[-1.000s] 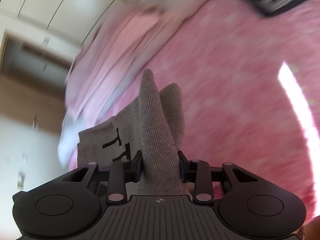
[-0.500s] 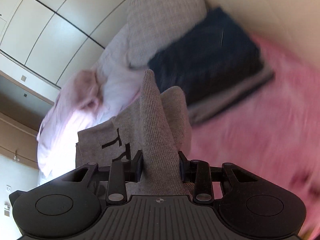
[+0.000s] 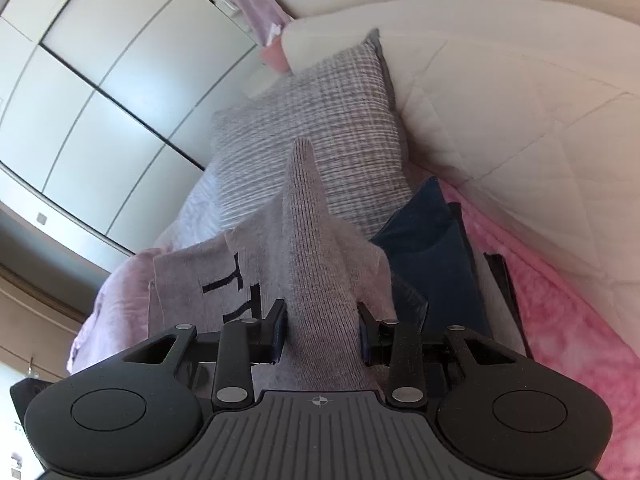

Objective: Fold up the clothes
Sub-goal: 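Carry the folded skirt with the left gripper toward the clothes stack by the pillow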

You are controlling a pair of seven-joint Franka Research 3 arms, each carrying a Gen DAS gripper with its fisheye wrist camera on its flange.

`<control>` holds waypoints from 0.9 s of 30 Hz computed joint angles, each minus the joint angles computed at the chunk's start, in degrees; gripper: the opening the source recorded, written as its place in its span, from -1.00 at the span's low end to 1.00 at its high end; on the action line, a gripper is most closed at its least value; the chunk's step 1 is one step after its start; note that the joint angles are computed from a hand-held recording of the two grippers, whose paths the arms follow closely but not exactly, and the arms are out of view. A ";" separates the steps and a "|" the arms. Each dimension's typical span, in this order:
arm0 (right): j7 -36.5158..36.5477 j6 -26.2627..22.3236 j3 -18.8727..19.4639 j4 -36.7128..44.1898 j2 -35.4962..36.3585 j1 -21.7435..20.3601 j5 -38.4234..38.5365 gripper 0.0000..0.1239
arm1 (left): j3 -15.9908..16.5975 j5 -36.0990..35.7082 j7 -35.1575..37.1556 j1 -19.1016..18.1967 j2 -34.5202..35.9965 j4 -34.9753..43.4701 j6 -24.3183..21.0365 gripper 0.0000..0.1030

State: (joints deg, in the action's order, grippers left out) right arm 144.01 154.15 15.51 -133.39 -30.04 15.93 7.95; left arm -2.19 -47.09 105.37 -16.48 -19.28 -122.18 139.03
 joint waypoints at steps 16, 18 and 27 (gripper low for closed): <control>-4.34 0.74 -4.03 10.60 2.63 -1.70 2.41 -0.54 | -1.71 -2.42 -0.82 4.75 9.63 17.63 -7.71 -0.67; -5.72 3.02 -4.00 11.99 3.01 -1.50 2.46 -0.54 | -2.03 -2.77 0.21 5.34 9.81 20.70 -6.63 -0.67; -11.73 -9.94 -6.69 6.95 3.53 0.93 7.61 -0.54 | -2.41 -0.48 -2.00 5.73 7.61 15.48 -6.11 -0.66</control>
State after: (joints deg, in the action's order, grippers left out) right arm 132.28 144.21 8.83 -126.44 -26.51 16.86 15.56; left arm -4.60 -47.57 103.36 -10.75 -11.66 -106.70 132.92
